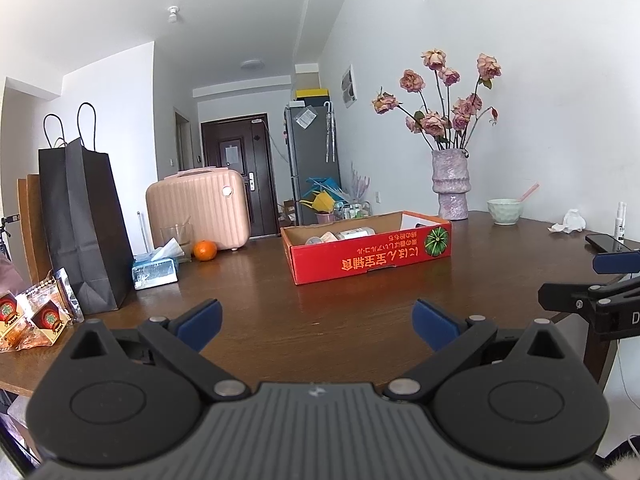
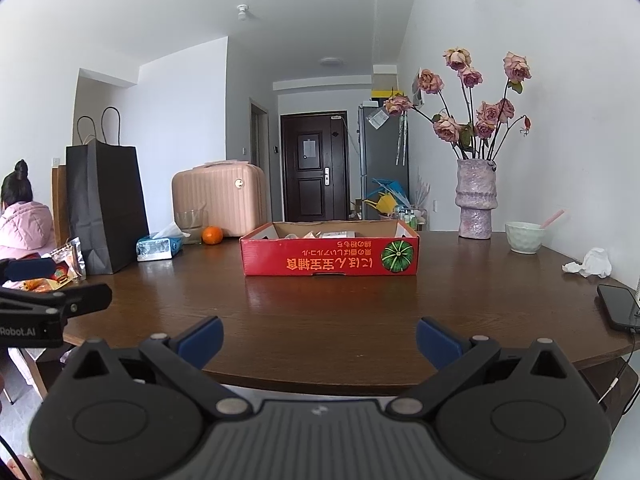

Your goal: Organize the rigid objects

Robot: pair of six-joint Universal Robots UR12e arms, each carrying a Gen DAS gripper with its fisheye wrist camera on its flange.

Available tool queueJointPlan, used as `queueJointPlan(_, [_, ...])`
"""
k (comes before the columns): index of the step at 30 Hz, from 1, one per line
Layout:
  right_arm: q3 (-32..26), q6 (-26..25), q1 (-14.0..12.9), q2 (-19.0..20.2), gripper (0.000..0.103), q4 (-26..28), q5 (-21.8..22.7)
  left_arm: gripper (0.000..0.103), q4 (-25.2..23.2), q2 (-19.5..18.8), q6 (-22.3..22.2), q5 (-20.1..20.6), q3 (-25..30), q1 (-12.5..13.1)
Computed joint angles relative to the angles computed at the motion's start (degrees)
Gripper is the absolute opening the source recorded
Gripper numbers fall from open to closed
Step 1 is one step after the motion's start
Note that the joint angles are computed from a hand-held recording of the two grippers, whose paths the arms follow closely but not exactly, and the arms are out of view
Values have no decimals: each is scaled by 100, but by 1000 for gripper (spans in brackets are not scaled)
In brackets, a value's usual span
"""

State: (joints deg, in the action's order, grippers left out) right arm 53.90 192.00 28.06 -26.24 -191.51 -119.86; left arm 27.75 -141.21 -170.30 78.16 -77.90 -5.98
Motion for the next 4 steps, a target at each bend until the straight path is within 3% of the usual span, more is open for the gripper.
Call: queueJointPlan(4, [-6,3,-1,5,103,-12,-9,103,28,12,-15,-219,-33,38])
